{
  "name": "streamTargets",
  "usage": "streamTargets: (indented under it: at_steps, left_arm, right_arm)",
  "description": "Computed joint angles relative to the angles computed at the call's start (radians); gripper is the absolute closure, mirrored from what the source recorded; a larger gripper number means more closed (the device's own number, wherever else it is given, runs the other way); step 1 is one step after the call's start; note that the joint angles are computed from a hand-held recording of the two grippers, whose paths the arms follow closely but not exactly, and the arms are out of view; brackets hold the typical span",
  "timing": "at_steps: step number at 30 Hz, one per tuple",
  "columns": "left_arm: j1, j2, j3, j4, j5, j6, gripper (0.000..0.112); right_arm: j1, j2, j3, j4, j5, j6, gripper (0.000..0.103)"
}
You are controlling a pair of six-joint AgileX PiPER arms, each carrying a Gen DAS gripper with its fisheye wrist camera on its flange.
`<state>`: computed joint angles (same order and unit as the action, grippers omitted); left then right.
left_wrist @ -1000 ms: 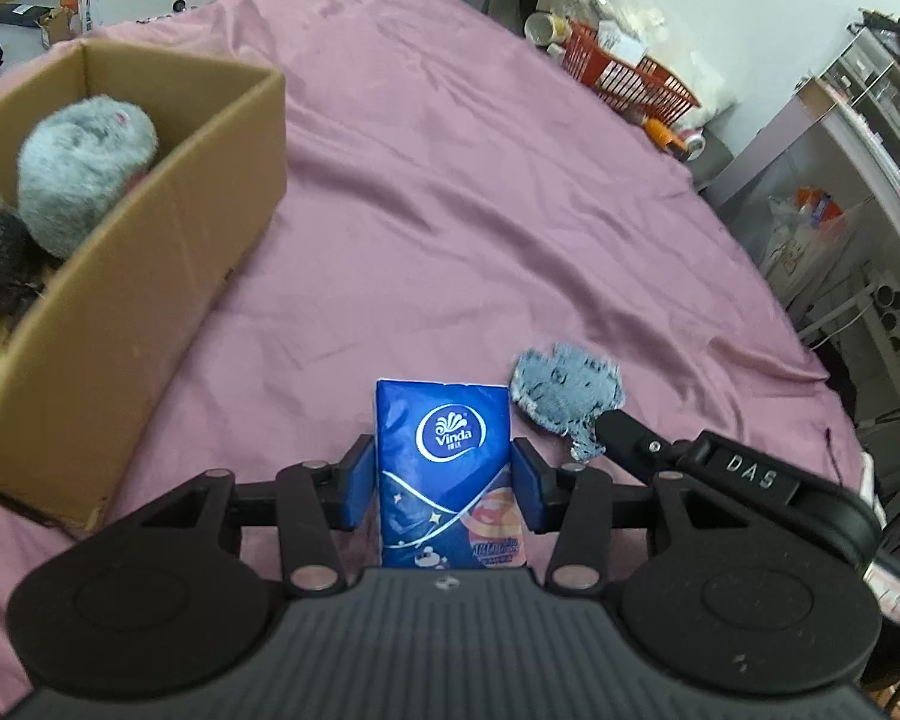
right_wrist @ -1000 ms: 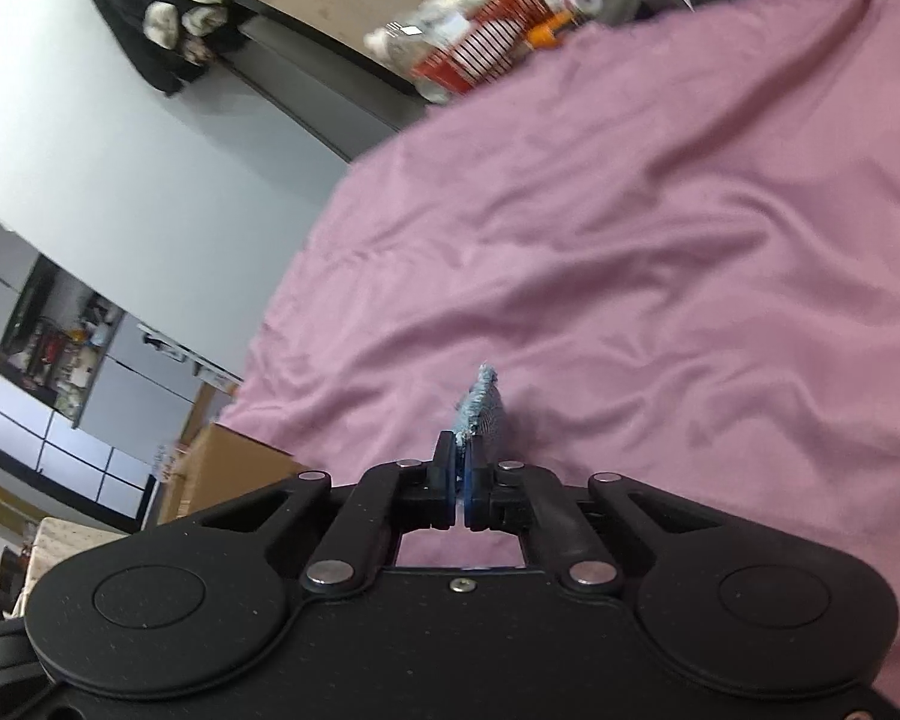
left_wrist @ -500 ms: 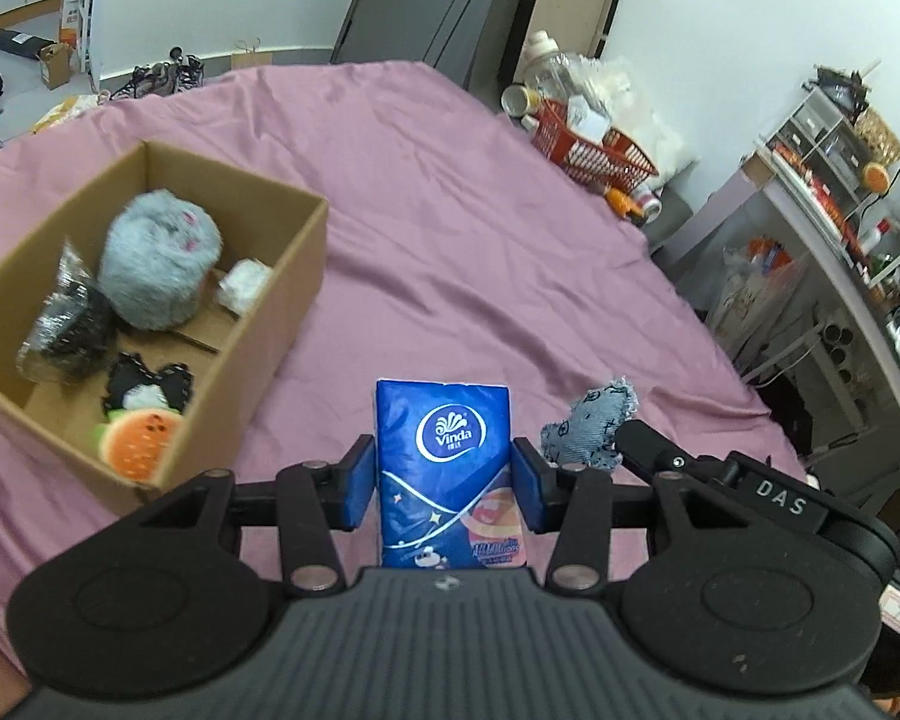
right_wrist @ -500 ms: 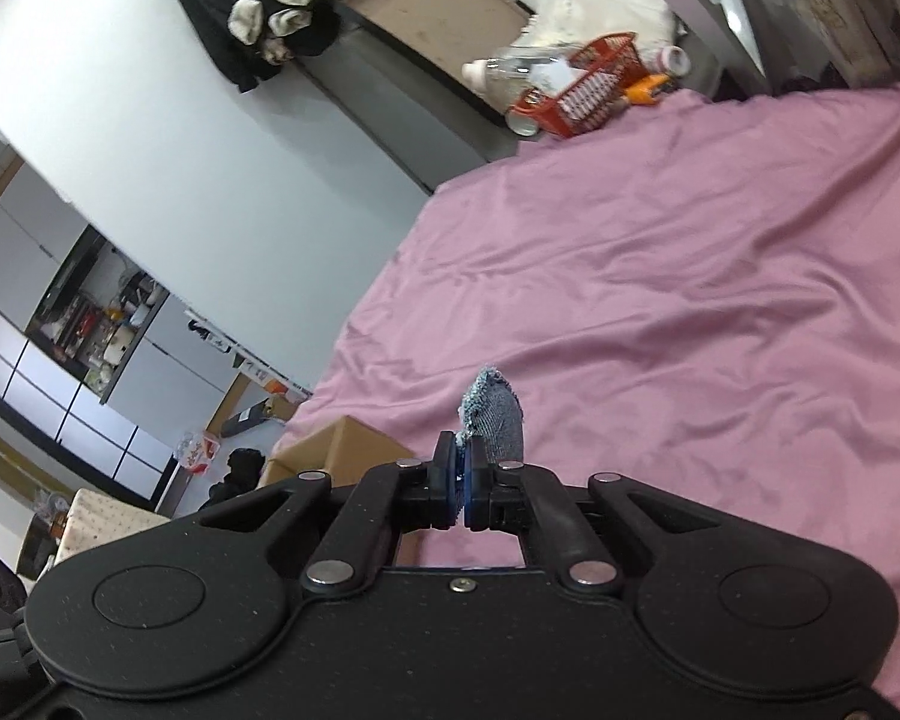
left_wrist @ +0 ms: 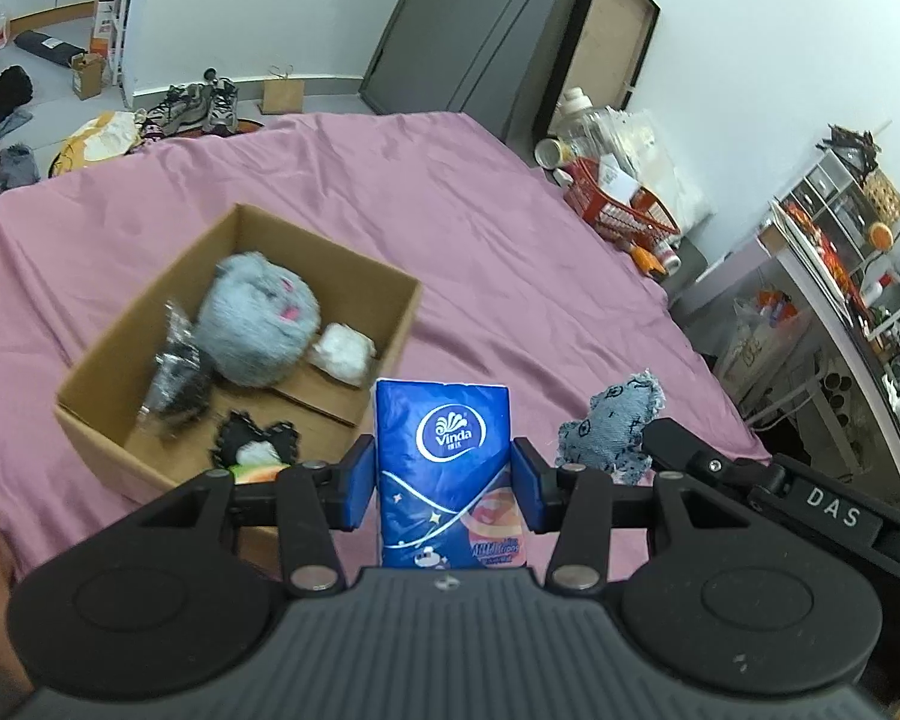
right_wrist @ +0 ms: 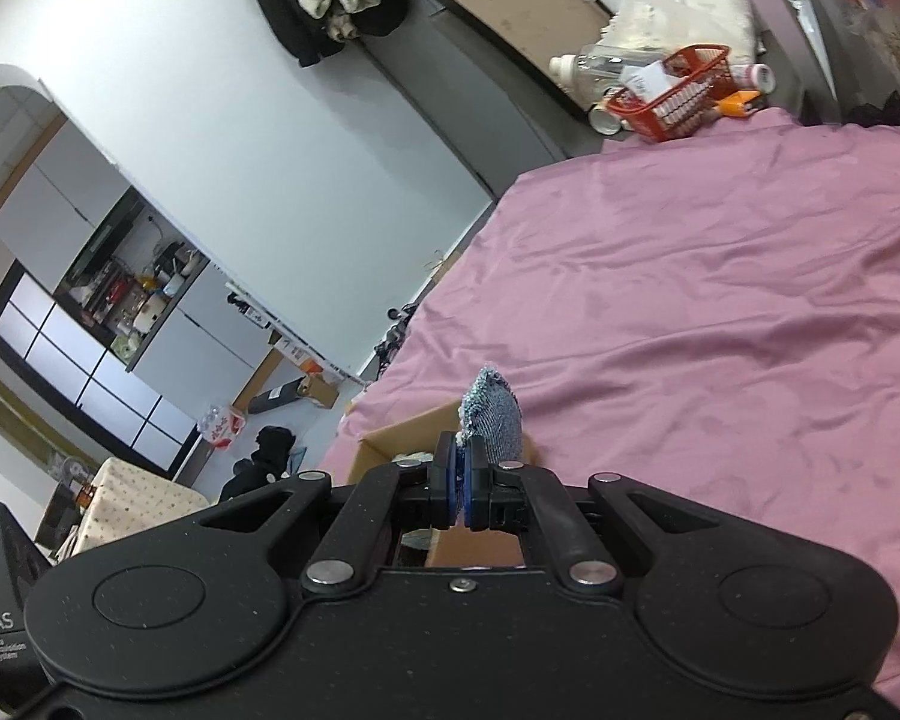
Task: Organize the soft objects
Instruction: 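Carry the tissue pack with the left gripper while the right gripper carries the small plush to the box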
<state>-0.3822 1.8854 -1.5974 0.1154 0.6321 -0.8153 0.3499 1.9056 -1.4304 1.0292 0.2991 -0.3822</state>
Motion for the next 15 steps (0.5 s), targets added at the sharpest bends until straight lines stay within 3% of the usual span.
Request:
streamTargets:
  at_steps: [15]
  left_arm:
    - [0.167,-0.043,0.037,-0.143,-0.008,0.185,0.066]
  right_arm:
    - [0.129,0.093,-0.215,-0.423,0.034,0.45,0.101]
